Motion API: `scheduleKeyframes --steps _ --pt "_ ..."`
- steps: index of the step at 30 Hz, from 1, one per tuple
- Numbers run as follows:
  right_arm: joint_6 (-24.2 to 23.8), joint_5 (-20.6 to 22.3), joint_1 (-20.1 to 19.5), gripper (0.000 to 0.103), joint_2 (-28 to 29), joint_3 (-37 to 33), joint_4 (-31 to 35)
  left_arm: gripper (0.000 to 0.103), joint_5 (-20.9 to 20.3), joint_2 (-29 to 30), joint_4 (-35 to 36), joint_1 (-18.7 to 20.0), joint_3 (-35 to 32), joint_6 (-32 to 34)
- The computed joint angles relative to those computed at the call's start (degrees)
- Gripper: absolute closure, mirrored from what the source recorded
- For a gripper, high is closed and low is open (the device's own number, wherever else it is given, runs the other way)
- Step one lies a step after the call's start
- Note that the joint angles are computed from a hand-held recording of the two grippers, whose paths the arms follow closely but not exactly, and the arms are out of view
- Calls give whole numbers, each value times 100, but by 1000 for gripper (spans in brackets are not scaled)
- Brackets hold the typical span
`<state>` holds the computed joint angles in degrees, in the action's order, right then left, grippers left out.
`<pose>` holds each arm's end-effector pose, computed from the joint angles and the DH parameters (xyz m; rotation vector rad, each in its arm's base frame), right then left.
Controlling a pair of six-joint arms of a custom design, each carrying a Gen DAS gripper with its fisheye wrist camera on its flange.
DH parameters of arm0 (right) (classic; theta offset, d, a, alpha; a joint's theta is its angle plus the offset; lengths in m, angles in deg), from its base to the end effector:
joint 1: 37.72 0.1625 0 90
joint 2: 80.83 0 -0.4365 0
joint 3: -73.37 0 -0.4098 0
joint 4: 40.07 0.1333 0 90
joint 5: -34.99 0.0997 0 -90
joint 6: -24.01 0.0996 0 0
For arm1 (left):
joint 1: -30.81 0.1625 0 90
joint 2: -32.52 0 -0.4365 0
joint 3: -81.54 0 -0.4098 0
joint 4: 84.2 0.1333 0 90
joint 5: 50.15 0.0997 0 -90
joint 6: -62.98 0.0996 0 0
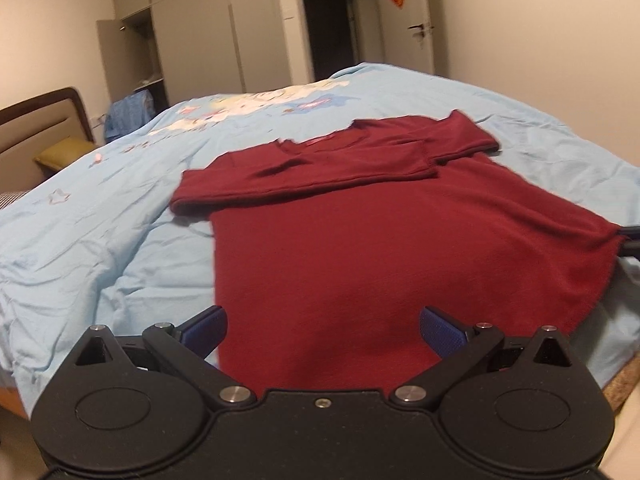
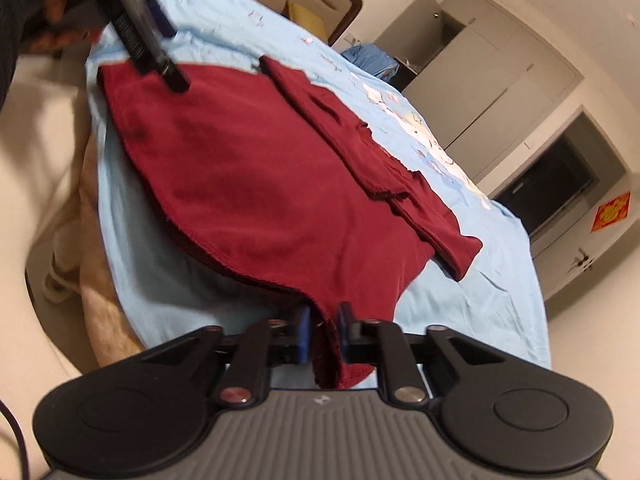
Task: Fold small clothes
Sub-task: 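Grasp the sweater's hem edge with both grippers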
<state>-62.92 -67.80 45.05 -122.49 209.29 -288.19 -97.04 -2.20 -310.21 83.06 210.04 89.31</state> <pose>0.0567 -0.4374 0.0907 1.2249 -1.6949 0.7140 -0.1190 -0.4826 0.0154 0.9205 2.1305 -0.9718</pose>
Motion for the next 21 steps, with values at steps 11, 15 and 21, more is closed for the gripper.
scheduleKeyframes --steps 11,15,21 --pt "1903 67 255 97 -561 -562 1024 1 -984 100 183 -63 74 559" --pt "2304 29 294 97 -614 -839 1353 1 -783 228 312 -95 -22 641" --pt "2743 -33 269 97 -608 -1145 1660 7 46 340 332 -73 -196 535"
